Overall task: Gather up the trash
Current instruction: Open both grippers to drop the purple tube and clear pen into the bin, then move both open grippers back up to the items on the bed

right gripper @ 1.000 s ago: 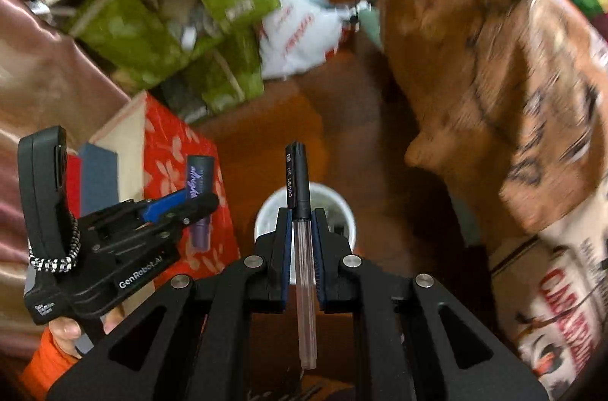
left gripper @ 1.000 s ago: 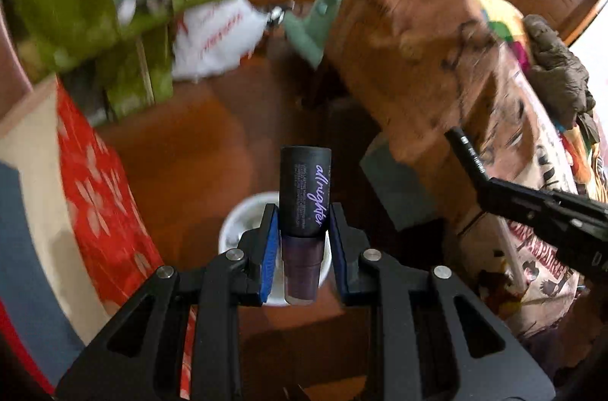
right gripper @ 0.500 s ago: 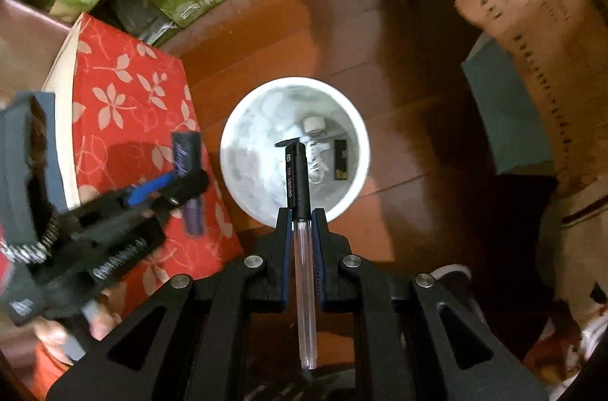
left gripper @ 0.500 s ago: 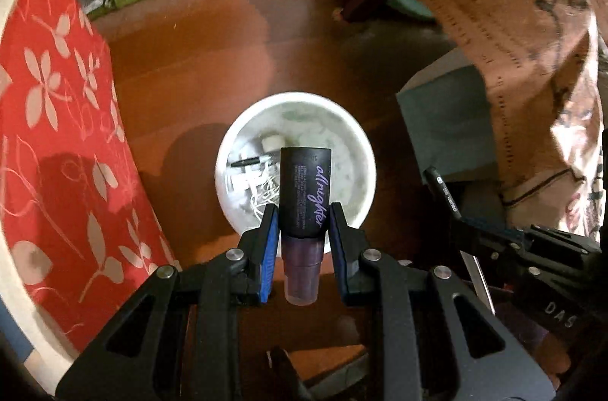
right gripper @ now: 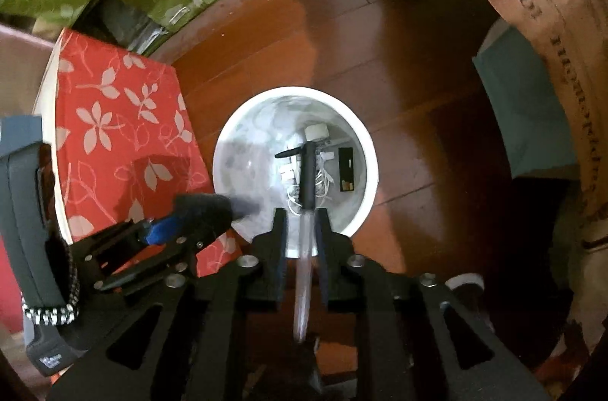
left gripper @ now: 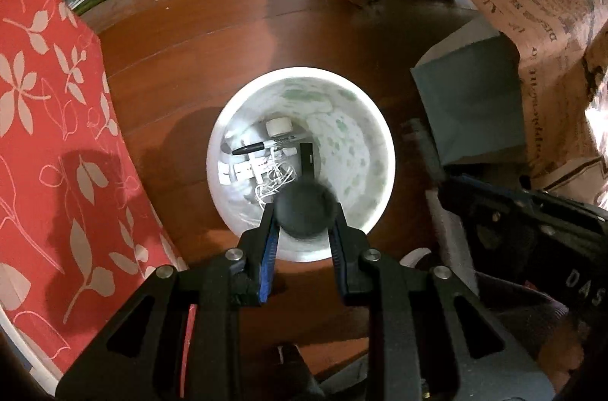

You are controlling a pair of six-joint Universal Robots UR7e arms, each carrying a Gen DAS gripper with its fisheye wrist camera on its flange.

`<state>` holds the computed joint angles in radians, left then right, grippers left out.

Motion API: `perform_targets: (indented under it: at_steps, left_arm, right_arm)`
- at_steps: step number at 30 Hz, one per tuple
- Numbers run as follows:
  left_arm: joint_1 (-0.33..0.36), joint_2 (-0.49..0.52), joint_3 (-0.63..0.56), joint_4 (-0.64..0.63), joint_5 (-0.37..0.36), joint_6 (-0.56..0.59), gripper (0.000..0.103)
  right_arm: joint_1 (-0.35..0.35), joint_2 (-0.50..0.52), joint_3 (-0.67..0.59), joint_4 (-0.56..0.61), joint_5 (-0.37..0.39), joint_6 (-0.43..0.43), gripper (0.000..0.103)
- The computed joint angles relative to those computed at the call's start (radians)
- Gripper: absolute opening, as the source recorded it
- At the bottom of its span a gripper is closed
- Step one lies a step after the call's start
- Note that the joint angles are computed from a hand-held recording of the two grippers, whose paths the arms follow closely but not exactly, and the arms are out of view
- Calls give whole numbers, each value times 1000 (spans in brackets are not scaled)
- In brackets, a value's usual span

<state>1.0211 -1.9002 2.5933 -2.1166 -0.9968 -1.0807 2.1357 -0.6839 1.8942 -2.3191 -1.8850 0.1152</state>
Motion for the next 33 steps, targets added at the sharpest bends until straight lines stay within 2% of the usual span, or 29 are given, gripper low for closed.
perform_targets:
  at_steps: [2,6,10,13,18,23,27,33]
  left_arm:
    - [-1,7,-8,13,0,-6,25]
    - [-14,-7,-14,44,4,-25,25]
    - [-59,-42,-23,122,17,-72,25]
    - [-119,-68,-42,223,40,-125,25]
    - [-235,-112,-92,405,89,-219,25]
    - [-352,-125,-155,553,130,-297,25]
    - [-443,-83,-215,629,166,-333,26]
    - [-528,35,-303,592,221,-288,26]
  right_arm:
    - [-3,2,-2,1,3,20,41]
    - [23,2,3,-28,-25,-2,41]
    - [42,-5,15,-52,-51,-43,41]
    - [55,-20,27,-72,-70,-63,41]
    - [57,-75,54,-104,-47,-76,41]
    - [86,-171,103,-198,-94,-166,41]
    - [86,-267,126,-253,-116,-211,41]
    - [68,-437,155,-339,-149,-251,41]
